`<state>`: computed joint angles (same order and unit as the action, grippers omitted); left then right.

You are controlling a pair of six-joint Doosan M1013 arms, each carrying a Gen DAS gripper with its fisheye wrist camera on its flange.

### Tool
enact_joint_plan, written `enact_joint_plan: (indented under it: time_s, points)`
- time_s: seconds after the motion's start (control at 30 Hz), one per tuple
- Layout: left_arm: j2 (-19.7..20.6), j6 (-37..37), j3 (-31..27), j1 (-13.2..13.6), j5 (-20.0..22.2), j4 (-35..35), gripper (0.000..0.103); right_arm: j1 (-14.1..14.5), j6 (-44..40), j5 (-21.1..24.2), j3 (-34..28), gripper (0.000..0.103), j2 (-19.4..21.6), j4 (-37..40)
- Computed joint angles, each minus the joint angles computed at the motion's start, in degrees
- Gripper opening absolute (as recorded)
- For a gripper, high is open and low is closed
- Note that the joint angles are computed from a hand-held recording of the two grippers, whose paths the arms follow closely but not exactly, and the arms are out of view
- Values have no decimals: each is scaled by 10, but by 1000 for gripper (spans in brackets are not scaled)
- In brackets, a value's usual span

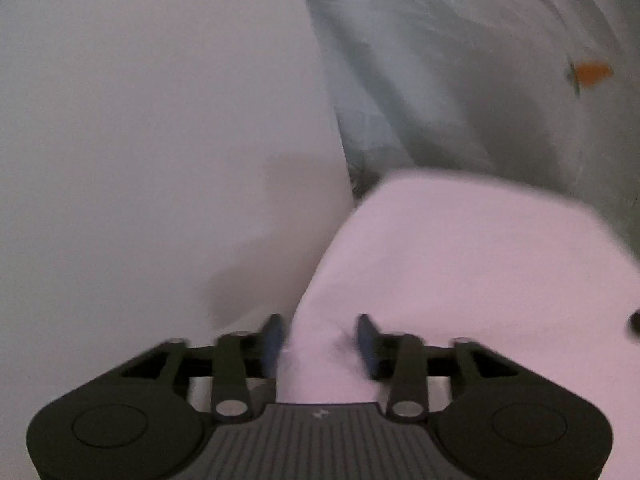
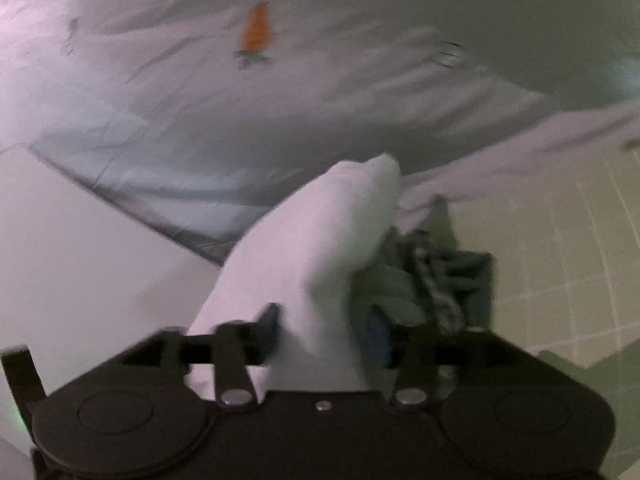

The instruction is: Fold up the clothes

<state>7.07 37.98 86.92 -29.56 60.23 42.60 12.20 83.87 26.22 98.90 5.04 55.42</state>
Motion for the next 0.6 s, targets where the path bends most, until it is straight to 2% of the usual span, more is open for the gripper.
enact_joint_plan:
  time_s: [0.03,0.1,0.2,0.3,0.37,0.47,0.6]
  points:
    - [2,-3,6,-7,8,23,55,-7,-14,10,4,66,0,21]
    - [2,-9,16,-24,33,76,67,-15,-45,26,7,67,-3,33]
    - [-4,-37,28,-42,71,117,73,-13,-64,27,3,68,-8,-1]
    - [-31,-105,54,-63,103,122,78,-10,-68,27,-3,69,-12,-44]
    - [-43,-142,68,-79,128,119,79,-9,-60,27,-4,74,-18,-81]
    - [-64,-185,91,-106,161,114,79,-14,-61,38,6,76,-32,-104]
    - [-86,-244,102,-145,194,110,81,-24,-50,61,28,86,-66,-143]
